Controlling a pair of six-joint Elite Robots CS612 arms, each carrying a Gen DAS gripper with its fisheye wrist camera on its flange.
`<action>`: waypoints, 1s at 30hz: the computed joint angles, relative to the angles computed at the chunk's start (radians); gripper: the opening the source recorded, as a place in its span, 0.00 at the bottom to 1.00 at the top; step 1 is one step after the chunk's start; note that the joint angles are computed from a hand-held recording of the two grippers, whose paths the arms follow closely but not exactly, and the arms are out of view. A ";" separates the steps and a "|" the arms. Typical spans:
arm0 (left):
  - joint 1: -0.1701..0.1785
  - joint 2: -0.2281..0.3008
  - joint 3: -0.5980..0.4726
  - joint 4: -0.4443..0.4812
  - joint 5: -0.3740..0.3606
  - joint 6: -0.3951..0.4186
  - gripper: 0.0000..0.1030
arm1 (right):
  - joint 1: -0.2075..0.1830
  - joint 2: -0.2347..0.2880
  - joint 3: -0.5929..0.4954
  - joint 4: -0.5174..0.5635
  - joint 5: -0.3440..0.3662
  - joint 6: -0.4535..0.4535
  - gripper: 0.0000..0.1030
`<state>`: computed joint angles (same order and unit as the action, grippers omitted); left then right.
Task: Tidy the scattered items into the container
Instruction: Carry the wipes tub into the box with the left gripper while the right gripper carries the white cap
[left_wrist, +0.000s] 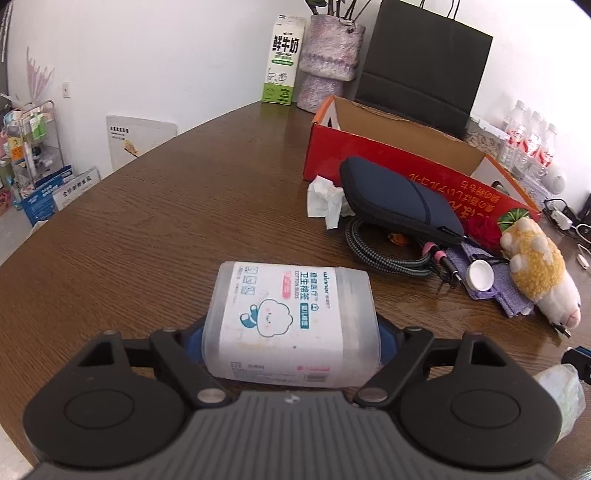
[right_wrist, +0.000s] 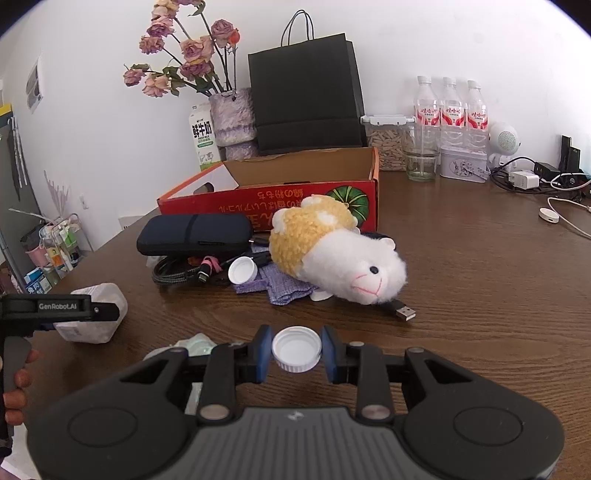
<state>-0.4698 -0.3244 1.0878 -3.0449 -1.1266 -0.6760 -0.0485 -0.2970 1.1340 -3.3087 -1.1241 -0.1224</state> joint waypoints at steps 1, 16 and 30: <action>0.001 0.000 0.000 -0.001 -0.002 0.000 0.81 | 0.001 0.000 -0.002 -0.001 0.001 0.004 0.27; 0.023 0.032 -0.069 -0.191 -0.103 0.148 0.81 | 0.013 0.012 -0.060 -0.028 -0.043 0.040 0.27; 0.048 0.197 -0.497 -0.192 -0.165 0.318 0.81 | 0.042 0.160 -0.464 0.073 -0.071 -0.040 0.27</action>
